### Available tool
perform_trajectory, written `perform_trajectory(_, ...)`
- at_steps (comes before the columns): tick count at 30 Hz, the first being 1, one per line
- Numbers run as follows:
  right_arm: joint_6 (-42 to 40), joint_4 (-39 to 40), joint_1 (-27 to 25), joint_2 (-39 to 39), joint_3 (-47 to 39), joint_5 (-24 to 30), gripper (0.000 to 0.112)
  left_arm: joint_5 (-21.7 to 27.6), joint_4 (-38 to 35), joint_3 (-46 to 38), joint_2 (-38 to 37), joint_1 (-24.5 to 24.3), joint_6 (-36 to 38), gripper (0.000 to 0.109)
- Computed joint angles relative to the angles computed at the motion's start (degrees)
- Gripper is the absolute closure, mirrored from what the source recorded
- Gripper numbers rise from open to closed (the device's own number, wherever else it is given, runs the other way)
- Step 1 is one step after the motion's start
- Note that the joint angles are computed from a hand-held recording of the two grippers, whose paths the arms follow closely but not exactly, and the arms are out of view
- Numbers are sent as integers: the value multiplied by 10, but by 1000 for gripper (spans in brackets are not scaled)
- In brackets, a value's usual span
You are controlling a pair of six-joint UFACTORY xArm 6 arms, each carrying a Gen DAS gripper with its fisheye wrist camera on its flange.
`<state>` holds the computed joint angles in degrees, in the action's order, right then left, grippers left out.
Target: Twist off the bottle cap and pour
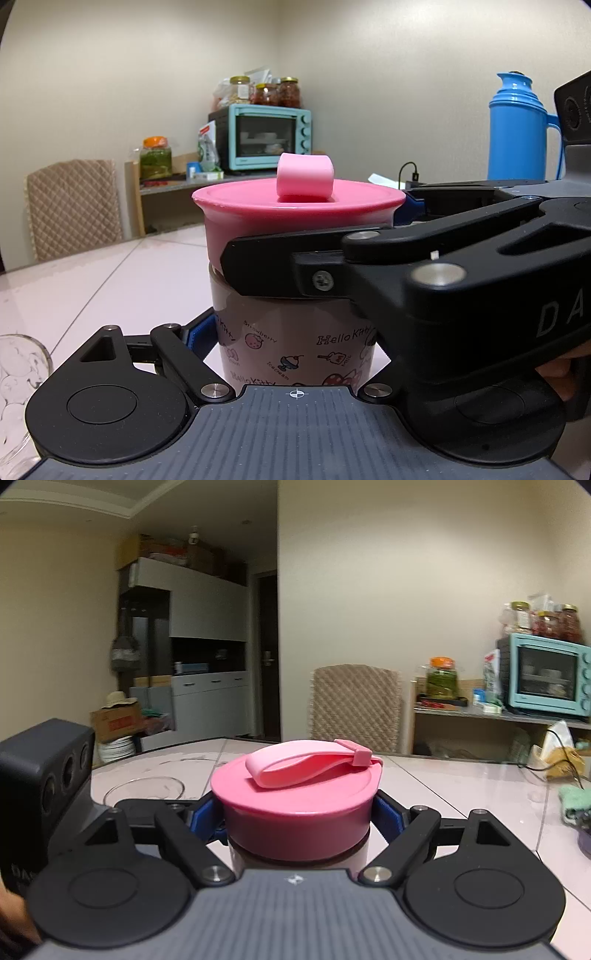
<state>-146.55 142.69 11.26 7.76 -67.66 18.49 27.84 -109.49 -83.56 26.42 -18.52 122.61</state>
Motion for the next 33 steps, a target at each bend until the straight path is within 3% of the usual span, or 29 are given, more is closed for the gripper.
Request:
perform_trajectory(5,151,-203,-32,1,13,76,27,1,0,2,-1,1,0,19)
perform_trajectory(9,275,-375,-98,25,-2,221,27,1,0,2,-1,1,1,19)
perform_trajectory(15,310,-472,-138,58,-46,315,27,1,-2,5,-3,1,3,19)
perform_trajectory(19,325,-470,-132,49,-39,299,25,1,-2,4,-3,1,3,19)
perform_trajectory(24,303,-413,-101,8,5,218,21,0,-2,5,-4,0,3,19)
perform_trajectory(29,231,-291,-57,-38,47,121,21,0,-2,4,-4,0,3,19)
perform_trajectory(33,171,-207,-34,-50,56,77,21,0,-1,4,-3,1,1,19)
